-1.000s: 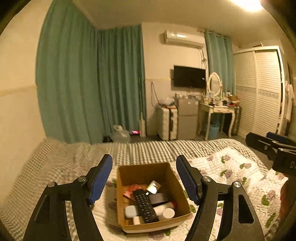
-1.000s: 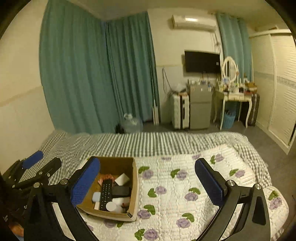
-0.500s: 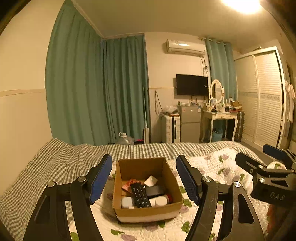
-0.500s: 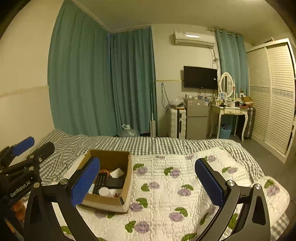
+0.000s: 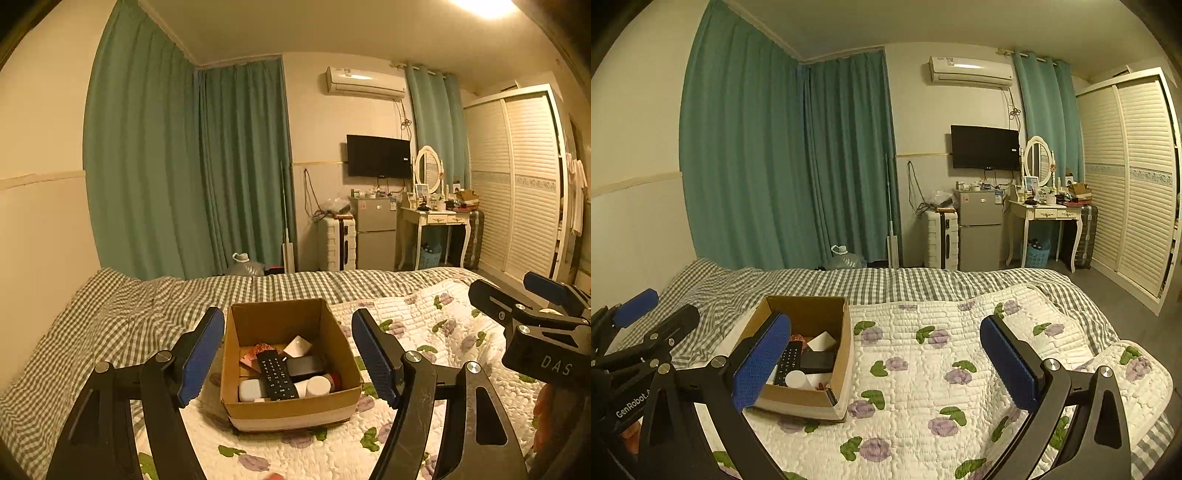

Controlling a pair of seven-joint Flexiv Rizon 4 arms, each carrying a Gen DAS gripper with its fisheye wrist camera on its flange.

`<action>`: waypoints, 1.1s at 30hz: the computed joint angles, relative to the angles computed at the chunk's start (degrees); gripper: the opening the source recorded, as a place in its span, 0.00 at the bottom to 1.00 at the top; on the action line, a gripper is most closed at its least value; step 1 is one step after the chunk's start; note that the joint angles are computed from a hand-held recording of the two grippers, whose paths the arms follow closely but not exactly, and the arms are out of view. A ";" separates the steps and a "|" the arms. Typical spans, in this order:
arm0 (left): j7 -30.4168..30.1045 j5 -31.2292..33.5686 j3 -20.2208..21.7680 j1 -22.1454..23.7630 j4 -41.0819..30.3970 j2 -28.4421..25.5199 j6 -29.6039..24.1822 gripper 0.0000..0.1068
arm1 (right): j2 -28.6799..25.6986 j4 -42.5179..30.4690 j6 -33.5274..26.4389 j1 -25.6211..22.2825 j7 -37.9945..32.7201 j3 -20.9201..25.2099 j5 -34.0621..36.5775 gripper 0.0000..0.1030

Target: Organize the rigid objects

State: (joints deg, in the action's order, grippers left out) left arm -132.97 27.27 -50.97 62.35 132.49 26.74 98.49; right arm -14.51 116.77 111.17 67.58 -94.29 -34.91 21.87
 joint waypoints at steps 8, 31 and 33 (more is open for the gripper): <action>-0.18 0.54 0.82 -0.97 0.24 -0.57 -0.52 0.70 | -0.80 0.07 -0.27 0.44 1.39 -0.71 -0.76 1.00; -1.73 2.77 2.11 -1.94 0.01 -0.95 -1.18 0.70 | -1.06 0.96 -0.42 0.59 2.44 -0.72 -1.82 1.00; -1.91 3.01 2.27 -2.04 0.10 -1.03 -1.19 0.70 | -1.00 1.04 -0.47 0.64 2.48 -0.73 -1.87 1.00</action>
